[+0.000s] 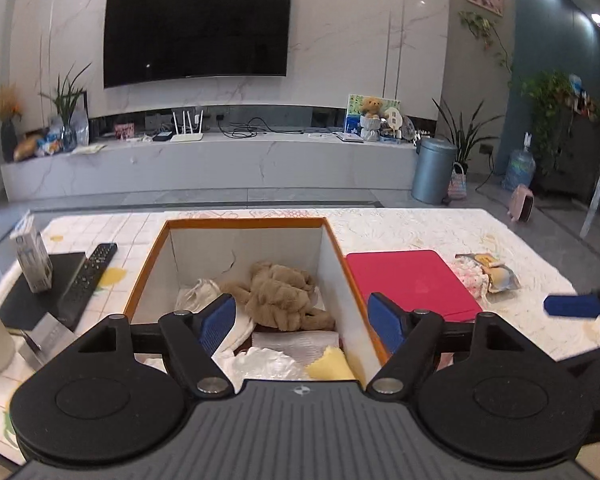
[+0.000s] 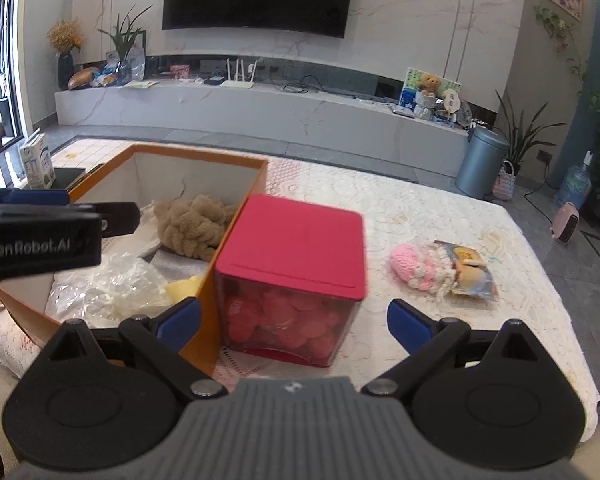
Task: Organize soft objects
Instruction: 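Move both open tools back to the remaining items on the lace table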
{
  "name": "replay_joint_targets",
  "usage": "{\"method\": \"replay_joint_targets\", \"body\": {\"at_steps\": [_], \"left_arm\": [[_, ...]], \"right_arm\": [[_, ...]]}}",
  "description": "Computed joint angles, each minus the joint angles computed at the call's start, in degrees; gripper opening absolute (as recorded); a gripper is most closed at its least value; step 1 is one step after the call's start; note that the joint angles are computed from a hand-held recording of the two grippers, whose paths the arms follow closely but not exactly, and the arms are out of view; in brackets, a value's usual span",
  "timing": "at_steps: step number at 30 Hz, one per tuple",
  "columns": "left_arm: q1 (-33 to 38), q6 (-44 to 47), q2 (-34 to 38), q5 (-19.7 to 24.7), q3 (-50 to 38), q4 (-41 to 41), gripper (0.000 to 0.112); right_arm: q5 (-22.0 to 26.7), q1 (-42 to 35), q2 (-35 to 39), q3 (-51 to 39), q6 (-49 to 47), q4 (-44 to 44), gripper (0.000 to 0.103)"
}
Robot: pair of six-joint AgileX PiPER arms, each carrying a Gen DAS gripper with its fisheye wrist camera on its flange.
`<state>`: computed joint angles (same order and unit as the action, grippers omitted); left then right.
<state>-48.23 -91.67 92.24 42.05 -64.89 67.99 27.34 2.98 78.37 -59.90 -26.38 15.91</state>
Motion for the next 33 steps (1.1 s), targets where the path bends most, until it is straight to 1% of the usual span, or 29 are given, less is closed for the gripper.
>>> {"method": "replay_joint_targets", "body": {"at_steps": [2, 4, 7, 10, 12, 14, 15, 17, 19, 20, 21, 25, 27, 30, 32, 33], "left_arm": [[-1.3, 4.4, 0.8, 0.6, -2.4, -2.2, 0.088], [-2.8, 5.9, 2.2, 1.1, -4.6, -1.9, 0.088], [-4.7, 6.3, 4.3, 2.0, -8.6, -2.4, 0.089], [-5.0, 9.2, 5.9, 0.0, -12.3, -4.4, 0.090], [-5.3, 11.8, 7.4, -0.5, -15.2, -5.7, 0.090], [-6.0, 13.6, 9.7, 0.6, -18.7, -6.1, 0.090], [-6.3, 14.2, 11.1, 1.5, -20.8, -6.5, 0.091], [-6.7, 16.0, 14.1, 2.8, -25.1, -7.6, 0.091], [-6.5, 20.3, 17.0, 3.2, -29.2, -10.4, 0.092], [-6.5, 22.2, 18.4, 3.5, -31.1, -11.7, 0.092], [-6.5, 23.7, 19.9, 4.0, -32.9, -12.8, 0.092], [-6.4, 28.1, 27.3, 6.9, -43.1, -17.7, 0.092], [-6.2, 27.6, 30.3, 7.4, -46.7, -18.7, 0.092], [-6.5, 27.6, 36.2, 9.3, -54.9, -20.2, 0.092], [-7.0, 27.5, 39.4, 9.2, -58.7, -19.2, 0.092], [-7.1, 28.1, 41.7, 10.0, -62.1, -19.3, 0.092]], "right_arm": [[2.3, -1.7, -0.3, -1.5, -0.9, -0.8, 0.098], [2.8, -3.7, -1.3, -2.3, -2.9, -1.1, 0.098], [5.9, -8.6, -1.2, -5.5, -8.1, 2.1, 0.098], [8.9, -14.9, -0.3, -8.8, -18.8, 9.1, 0.098], [10.3, -18.6, 1.4, -11.8, -21.2, 11.0, 0.098], [10.4, -21.7, 3.2, -14.6, -23.1, 12.6, 0.098], [12.1, -24.1, 4.8, -16.7, -25.8, 15.6, 0.099], [20.7, -29.7, 10.7, -24.0, -30.0, 23.5, 0.099], [28.2, -33.7, 17.1, -31.9, -30.0, 28.1, 0.099], [30.3, -34.7, 19.8, -35.5, -28.8, 28.5, 0.099], [30.8, -35.2, 22.0, -38.4, -27.5, 27.9, 0.099], [30.3, -36.2, 29.4, -47.3, -22.8, 25.8, 0.100], [30.2, -36.4, 33.5, -52.3, -18.7, 24.5, 0.100], [30.3, -36.6, 39.7, -59.3, -14.2, 23.8, 0.100], [28.2, -36.4, 41.8, -60.4, -10.1, 21.5, 0.100], [26.3, -36.4, 41.9, -59.1, -8.9, 20.8, 0.100]]}}
